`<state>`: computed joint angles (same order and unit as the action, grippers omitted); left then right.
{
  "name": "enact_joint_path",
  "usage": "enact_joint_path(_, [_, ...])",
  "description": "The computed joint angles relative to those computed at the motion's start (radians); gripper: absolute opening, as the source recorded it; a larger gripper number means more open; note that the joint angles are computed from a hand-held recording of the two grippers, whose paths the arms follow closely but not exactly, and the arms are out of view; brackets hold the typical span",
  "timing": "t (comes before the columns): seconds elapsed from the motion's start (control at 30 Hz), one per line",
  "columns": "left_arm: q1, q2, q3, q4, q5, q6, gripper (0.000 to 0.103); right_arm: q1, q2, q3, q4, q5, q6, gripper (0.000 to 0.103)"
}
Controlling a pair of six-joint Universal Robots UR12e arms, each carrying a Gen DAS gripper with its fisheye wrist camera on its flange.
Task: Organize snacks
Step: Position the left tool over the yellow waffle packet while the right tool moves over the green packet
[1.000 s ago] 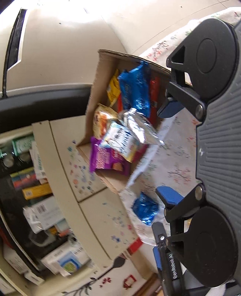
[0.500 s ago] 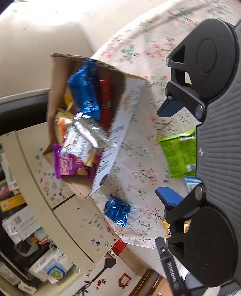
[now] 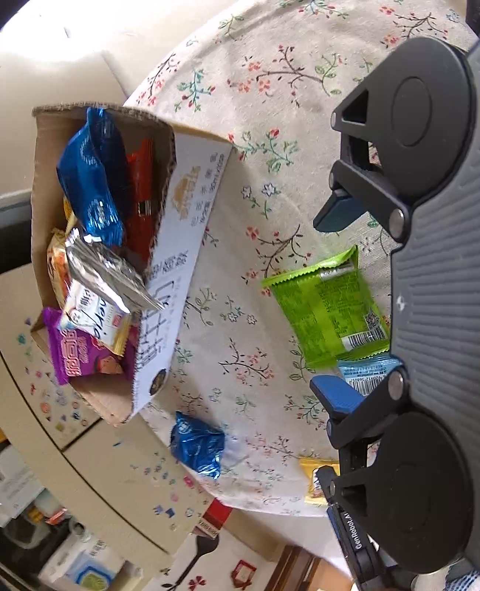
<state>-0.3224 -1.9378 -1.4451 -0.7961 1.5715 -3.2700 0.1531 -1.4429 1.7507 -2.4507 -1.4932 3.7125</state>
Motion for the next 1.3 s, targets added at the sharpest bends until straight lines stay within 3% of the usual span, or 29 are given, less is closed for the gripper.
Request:
enact_joint_path(0.3, [-0.006,-0.013,0.006,-0.010,0.012,0.015,0.093,0.037,0.043,-0.041,0.060,-0.064,-0.060,0.090])
enact_joint_path(0.63, [-0.016,-0.015,-0.014,0.042,0.041,0.044,0.102,0.088,0.078,-0.072,0.078,-0.192,-0.175,0.095])
enact_joint_path(0.9, [-0.016,-0.012,-0.018,0.045,0.041,0.050,0.101,0.105,0.090,-0.079,0.069,-0.244,-0.223,0.091])
enact_joint_path(1.0, [-0.017,-0.008,-0.024,0.059,0.039,0.070,0.095,0.105,0.089,-0.076,0.059,-0.251,-0.231,0.083])
enact_joint_path(1.07, [-0.019,-0.004,-0.032,0.080,0.040,0.090,0.080,0.104,0.086,-0.072,0.047,-0.255,-0.226,0.073])
enact_joint_path(1.13, [-0.018,0.000,-0.034,0.085,0.022,0.098,0.074,0.100,0.080,-0.065,0.036,-0.242,-0.221,0.067])
enact_joint_path(1.3, [-0.025,0.005,-0.046,0.124,0.024,0.109,0.064,0.093,0.067,-0.046,-0.005,-0.222,-0.204,0.057])
